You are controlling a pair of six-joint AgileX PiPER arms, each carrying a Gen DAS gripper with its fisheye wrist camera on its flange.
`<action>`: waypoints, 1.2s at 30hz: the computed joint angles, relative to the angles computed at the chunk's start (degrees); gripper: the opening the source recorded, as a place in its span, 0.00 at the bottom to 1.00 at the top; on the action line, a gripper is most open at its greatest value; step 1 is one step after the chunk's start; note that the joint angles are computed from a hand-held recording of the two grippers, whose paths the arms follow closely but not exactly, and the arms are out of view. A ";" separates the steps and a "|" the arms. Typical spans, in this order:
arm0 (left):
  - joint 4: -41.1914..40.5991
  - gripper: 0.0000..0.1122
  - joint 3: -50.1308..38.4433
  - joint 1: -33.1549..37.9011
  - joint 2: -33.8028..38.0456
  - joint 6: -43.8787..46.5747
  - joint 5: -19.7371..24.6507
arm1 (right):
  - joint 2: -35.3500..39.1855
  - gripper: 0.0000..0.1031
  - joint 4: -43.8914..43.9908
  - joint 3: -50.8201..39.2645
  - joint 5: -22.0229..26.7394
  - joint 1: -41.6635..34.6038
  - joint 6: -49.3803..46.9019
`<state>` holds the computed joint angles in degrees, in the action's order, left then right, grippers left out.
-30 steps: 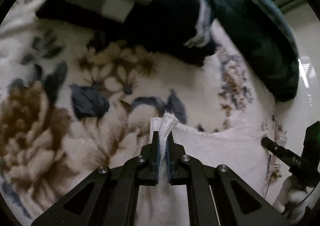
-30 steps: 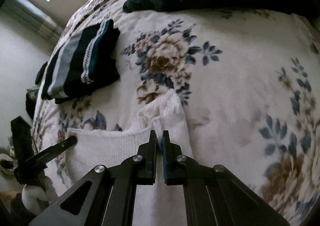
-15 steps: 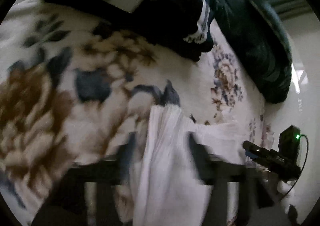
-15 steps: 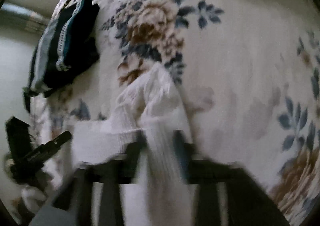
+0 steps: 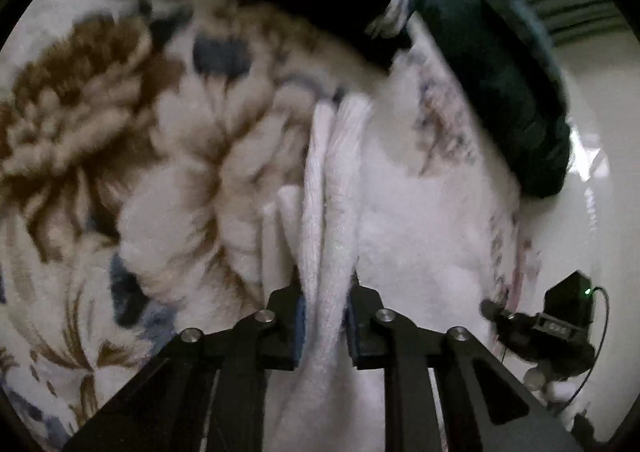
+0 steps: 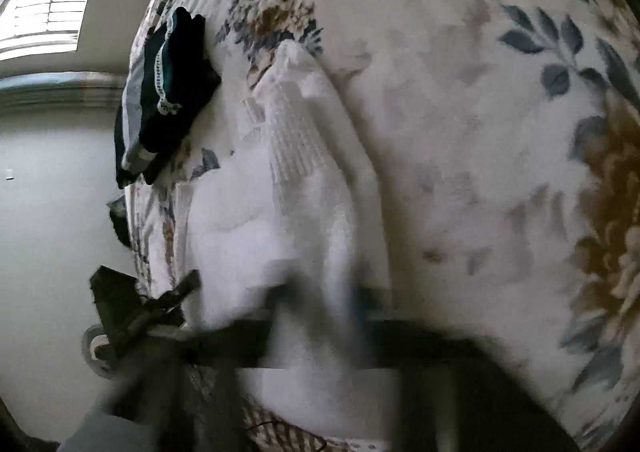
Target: Fold small clothes
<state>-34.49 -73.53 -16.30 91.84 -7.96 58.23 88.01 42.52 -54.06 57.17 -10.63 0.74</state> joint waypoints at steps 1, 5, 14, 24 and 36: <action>1.29 0.11 -0.43 -0.11 -0.93 -1.21 0.06 | -1.24 0.07 -1.27 -0.07 -0.97 0.13 1.46; -0.51 0.11 2.78 2.15 1.38 -1.18 0.22 | -1.06 0.07 -5.90 -0.80 -1.63 -1.76 4.38; -15.62 0.64 10.13 8.86 1.49 11.42 3.24 | 2.32 0.76 3.12 1.96 5.31 -8.79 -7.89; -29.74 0.56 12.21 5.95 8.17 21.23 1.30 | 15.26 0.79 23.96 11.12 6.71 -5.58 -29.33; -26.01 0.20 -5.73 5.11 6.91 11.66 4.42 | 1.95 0.45 17.64 3.18 6.10 0.22 -12.46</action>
<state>-60.50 -79.27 -11.19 98.74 3.70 62.66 89.96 60.16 -50.89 63.27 -10.41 -11.73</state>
